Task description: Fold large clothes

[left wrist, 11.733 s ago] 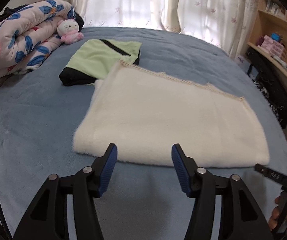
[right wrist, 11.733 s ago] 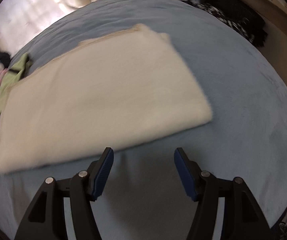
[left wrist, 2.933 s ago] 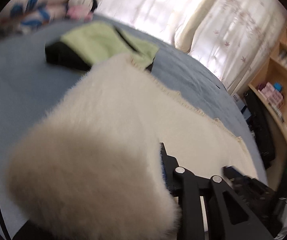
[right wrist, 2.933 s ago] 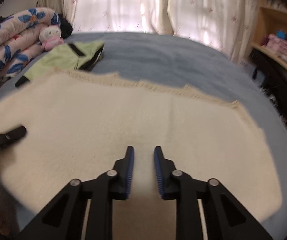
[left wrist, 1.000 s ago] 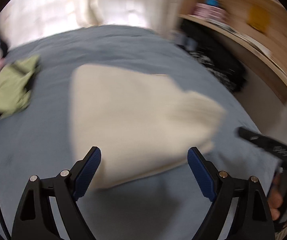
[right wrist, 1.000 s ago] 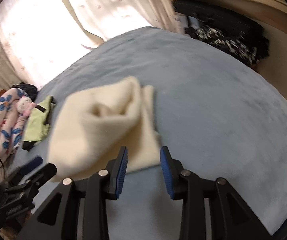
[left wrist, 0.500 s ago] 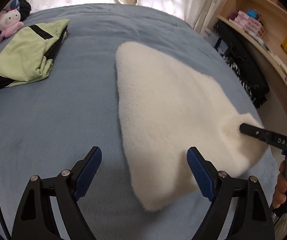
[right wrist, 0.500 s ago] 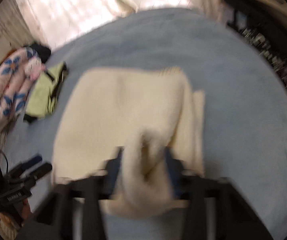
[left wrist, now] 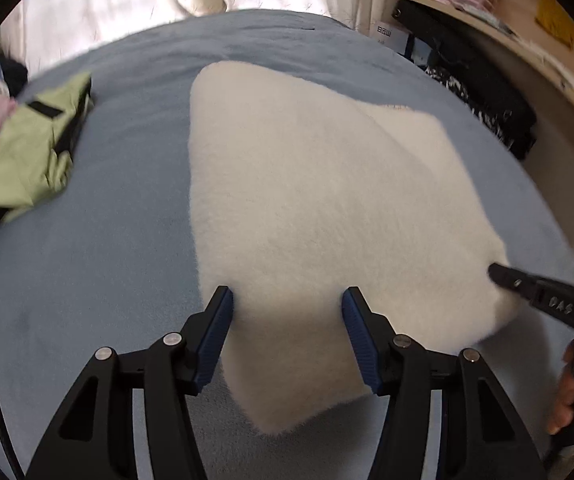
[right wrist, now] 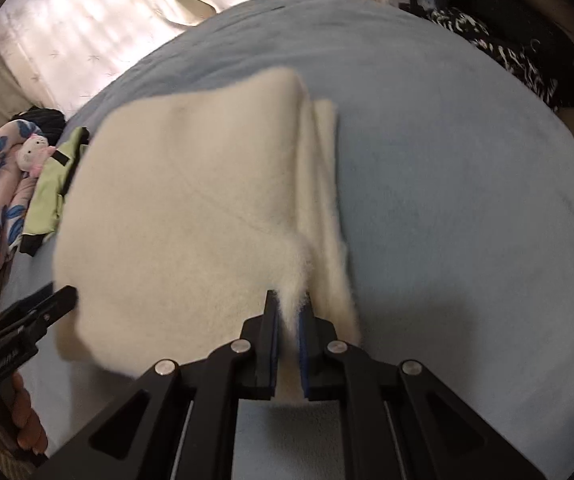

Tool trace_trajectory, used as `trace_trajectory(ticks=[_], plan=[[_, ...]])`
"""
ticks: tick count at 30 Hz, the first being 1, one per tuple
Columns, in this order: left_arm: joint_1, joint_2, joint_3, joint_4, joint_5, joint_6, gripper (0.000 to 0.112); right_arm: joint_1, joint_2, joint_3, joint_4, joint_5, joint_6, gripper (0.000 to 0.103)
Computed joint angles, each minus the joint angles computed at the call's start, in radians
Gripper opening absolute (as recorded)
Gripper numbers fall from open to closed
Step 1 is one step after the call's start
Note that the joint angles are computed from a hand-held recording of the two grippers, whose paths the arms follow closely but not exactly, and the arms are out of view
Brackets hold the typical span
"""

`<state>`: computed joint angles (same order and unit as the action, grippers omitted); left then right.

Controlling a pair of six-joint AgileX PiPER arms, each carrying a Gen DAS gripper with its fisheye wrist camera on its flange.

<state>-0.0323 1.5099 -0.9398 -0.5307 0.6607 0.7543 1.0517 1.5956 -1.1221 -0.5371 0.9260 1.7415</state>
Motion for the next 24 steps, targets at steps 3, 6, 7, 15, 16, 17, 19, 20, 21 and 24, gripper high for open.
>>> trace_trajectory(ticks=[3,6,7,15,16,17,19,20,21,24], plan=[[-0.005,-0.008,0.021,-0.005,-0.022,0.002,0.055,0.039,0.032,-0.04,-0.019,0.065,0.013,0.007],[0.008,-0.008,0.025,-0.038,-0.015,0.029,0.058,0.021,0.049,-0.06,-0.003,0.069,-0.022,0.009],[0.008,-0.007,0.017,-0.031,-0.005,0.025,0.06,0.027,0.046,-0.079,-0.001,0.096,-0.034,0.011],[0.172,0.12,-0.223,-0.172,0.317,0.114,0.065,-0.048,-0.072,-0.12,-0.103,0.129,-0.053,0.056],[0.181,0.146,-0.267,-0.173,0.321,0.095,0.065,-0.076,-0.069,-0.129,-0.103,0.111,-0.069,0.056],[0.183,0.176,-0.312,-0.164,0.317,0.065,0.065,-0.132,-0.063,-0.136,-0.087,0.073,-0.113,0.056],[0.187,0.248,-0.401,-0.153,0.313,0.019,0.065,-0.233,-0.027,-0.168,-0.026,0.015,-0.222,0.056],[0.188,0.292,-0.449,-0.145,0.314,-0.005,0.065,-0.292,-0.001,-0.187,0.019,-0.018,-0.289,0.056],[0.188,0.334,-0.498,-0.132,0.328,-0.034,0.065,-0.344,0.025,-0.2,0.067,-0.058,-0.351,0.056],[0.198,0.481,-0.659,-0.127,0.408,-0.102,0.065,-0.436,0.102,-0.248,0.172,-0.107,-0.487,0.056]])
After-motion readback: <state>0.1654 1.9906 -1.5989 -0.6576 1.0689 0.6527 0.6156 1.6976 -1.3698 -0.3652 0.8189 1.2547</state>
